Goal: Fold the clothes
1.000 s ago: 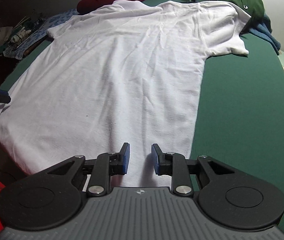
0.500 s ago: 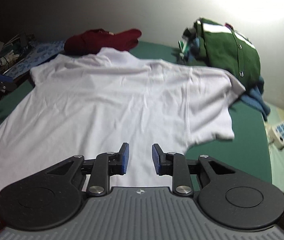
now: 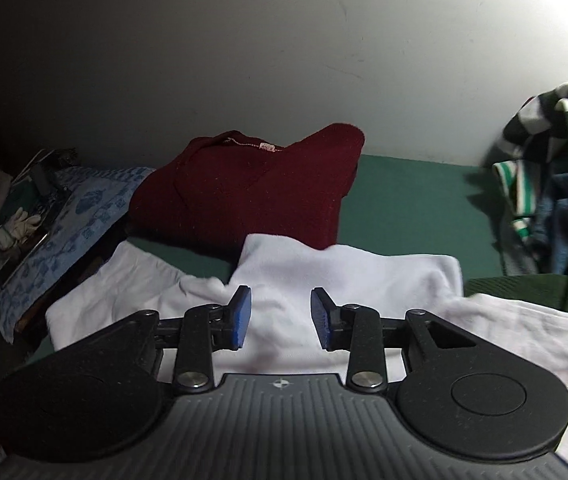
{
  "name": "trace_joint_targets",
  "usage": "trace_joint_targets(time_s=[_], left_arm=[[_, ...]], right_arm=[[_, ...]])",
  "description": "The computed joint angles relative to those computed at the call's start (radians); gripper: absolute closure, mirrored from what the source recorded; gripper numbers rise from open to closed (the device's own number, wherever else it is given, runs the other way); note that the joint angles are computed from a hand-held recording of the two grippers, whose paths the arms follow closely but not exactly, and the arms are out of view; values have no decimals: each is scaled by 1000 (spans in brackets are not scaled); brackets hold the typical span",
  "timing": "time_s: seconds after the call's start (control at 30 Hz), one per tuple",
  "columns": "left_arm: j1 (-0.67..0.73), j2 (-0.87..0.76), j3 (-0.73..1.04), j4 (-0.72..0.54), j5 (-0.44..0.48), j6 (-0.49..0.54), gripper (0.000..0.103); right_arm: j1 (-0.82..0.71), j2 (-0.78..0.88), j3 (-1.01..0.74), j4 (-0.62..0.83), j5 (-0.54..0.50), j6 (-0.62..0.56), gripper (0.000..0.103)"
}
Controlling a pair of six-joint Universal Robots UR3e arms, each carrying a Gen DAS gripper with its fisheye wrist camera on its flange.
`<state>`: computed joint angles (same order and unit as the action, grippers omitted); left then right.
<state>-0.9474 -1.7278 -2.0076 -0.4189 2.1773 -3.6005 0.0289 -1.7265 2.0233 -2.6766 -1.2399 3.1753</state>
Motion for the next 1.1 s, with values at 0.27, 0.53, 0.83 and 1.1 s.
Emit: trace_joint_targets(time_s=[0.27, 0.53, 0.83, 1.1], left_arm=[[-73, -74, -30, 103, 148, -67, 43], [-143, -174, -8, 150, 289, -82, 37], [-113, -143, -28, 136, 275, -135, 20], [-103, -125, -54, 155, 254, -144, 15]], right_arm=[[210, 403, -402, 148, -212, 142, 61], [144, 378, -357, 43, -97, 139, 97], [148, 317, -415, 219, -117, 157, 97], [86, 263, -353, 149, -71, 220, 96]])
